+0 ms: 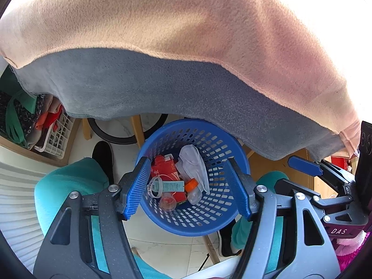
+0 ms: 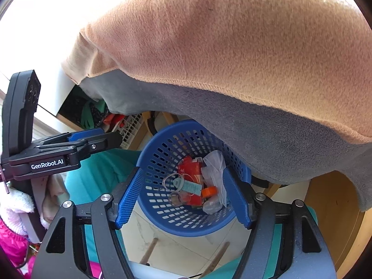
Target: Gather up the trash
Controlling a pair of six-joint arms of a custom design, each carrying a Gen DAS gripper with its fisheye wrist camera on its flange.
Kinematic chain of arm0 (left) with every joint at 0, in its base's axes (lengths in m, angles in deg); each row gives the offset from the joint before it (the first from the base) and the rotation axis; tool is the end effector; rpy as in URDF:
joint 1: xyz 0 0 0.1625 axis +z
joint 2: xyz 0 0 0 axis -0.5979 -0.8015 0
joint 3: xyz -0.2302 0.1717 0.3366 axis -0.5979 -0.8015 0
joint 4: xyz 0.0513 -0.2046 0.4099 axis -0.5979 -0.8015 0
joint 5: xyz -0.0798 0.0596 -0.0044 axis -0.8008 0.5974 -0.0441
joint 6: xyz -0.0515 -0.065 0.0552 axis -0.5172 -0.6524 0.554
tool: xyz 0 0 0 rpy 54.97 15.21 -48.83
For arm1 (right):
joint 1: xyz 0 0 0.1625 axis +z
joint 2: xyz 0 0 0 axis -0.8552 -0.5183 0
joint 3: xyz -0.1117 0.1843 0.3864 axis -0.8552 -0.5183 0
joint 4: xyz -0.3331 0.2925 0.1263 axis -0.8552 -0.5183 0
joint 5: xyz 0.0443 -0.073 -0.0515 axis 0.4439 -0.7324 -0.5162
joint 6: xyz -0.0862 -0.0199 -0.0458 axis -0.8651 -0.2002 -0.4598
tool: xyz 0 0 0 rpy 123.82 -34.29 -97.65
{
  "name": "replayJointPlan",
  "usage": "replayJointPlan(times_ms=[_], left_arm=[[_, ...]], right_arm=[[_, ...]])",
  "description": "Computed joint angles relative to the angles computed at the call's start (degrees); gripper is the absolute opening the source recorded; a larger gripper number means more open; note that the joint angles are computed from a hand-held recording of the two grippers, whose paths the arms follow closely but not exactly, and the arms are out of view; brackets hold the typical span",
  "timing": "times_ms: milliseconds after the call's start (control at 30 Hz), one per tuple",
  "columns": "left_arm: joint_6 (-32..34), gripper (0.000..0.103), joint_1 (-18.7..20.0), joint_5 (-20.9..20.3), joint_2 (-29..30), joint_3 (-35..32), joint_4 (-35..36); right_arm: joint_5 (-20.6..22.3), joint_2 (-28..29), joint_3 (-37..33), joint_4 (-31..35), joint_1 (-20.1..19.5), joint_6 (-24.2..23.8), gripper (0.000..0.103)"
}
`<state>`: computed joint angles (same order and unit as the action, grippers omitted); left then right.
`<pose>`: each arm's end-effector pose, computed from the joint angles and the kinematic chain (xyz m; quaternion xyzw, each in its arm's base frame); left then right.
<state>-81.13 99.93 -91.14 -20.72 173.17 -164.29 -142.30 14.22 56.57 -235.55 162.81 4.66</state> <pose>-0.1018 -0.6162 0.2244 0.0962 0.9522 -0.1674 0.2367 0.2622 -0.6392 0.0635 0.1834 -0.9586 0.1410 0.1661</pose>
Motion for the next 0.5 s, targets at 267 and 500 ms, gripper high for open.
replayJointPlan(times_ms=[267,500], left_arm=[[0.28,0.068,-1.32,0.61,-1.34,-0.24,-0.76],[1.81,0.068,-3.05,1.38,-2.33,-1.01,-2.26]], right_arm=[[1.35,-0.98,0.01,-1.8,0.32,-0.93,0.076],[2.28,-1.92,0.14,-4.02,1.11,-1.08,0.079]])
